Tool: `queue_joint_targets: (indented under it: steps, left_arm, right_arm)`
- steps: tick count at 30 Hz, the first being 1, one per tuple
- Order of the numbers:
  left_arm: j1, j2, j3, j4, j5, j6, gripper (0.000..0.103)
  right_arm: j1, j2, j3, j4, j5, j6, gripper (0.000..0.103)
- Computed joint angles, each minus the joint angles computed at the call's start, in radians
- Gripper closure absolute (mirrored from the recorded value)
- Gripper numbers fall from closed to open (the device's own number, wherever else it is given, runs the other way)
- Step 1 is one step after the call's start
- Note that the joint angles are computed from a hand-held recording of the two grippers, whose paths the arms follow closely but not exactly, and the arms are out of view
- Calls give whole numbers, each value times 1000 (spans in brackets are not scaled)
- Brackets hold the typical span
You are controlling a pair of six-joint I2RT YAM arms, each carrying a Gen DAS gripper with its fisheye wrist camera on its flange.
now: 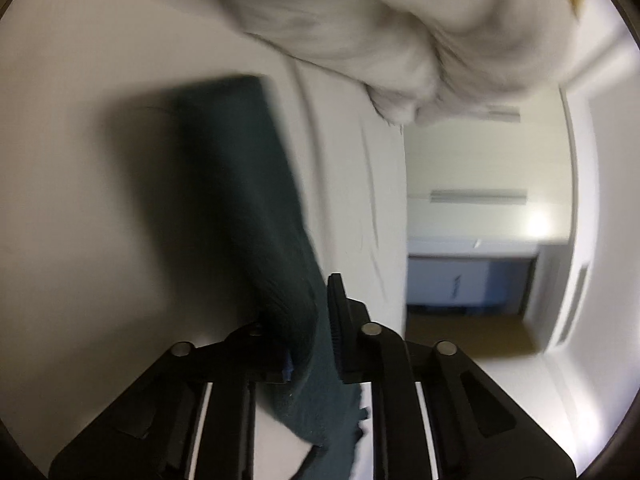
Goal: Fold small clothes
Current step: 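Grasp the sleeve cuff nearest the left tool and lift it, then fold the held sleeve across the sweater body with the left tool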
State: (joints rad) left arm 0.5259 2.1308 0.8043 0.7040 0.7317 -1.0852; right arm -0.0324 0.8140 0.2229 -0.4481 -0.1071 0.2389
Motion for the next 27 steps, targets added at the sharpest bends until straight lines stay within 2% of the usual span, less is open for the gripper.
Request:
queue_joint_targets:
  steps: [4,8,10,11,13,15,16,19,27]
  left_arm:
    - [-196,-169,72,-234,-174,212,92]
    - [-538,-257,240,-487,-421,504,93]
    - [-753,-210,368,-625,-593,698,93]
    - [-837,-180,401,-658,-683,765,93]
    - [-1000,-77,468,-704,-880,898,93]
    - [-1124,33,488,-681,-1067,1011,93]
    - [-1152,67,487,-665,-1103,1043,93]
    - [-1211,116,421,-597,-1164,1052,93]
    - [-1175,114,384,-517,-1107,1041,93]
  right_arm:
    - [-205,91,-1,53,-140,-117,11]
    - [-446,240,32,118,-272,-263,11]
    - [-564,364,78,158,-345,-320,11]
    - [-603,413,102,169,-371,-335,11]
    - [-667,522,161,191,-419,-362,11]
    - [-703,637,236,189,-467,-394,11]
    - [-714,710,288,177,-500,-412,11]
    - [-696,839,384,150,-568,-422,11]
    - [-445,1135,659,157,-797,-232,11]
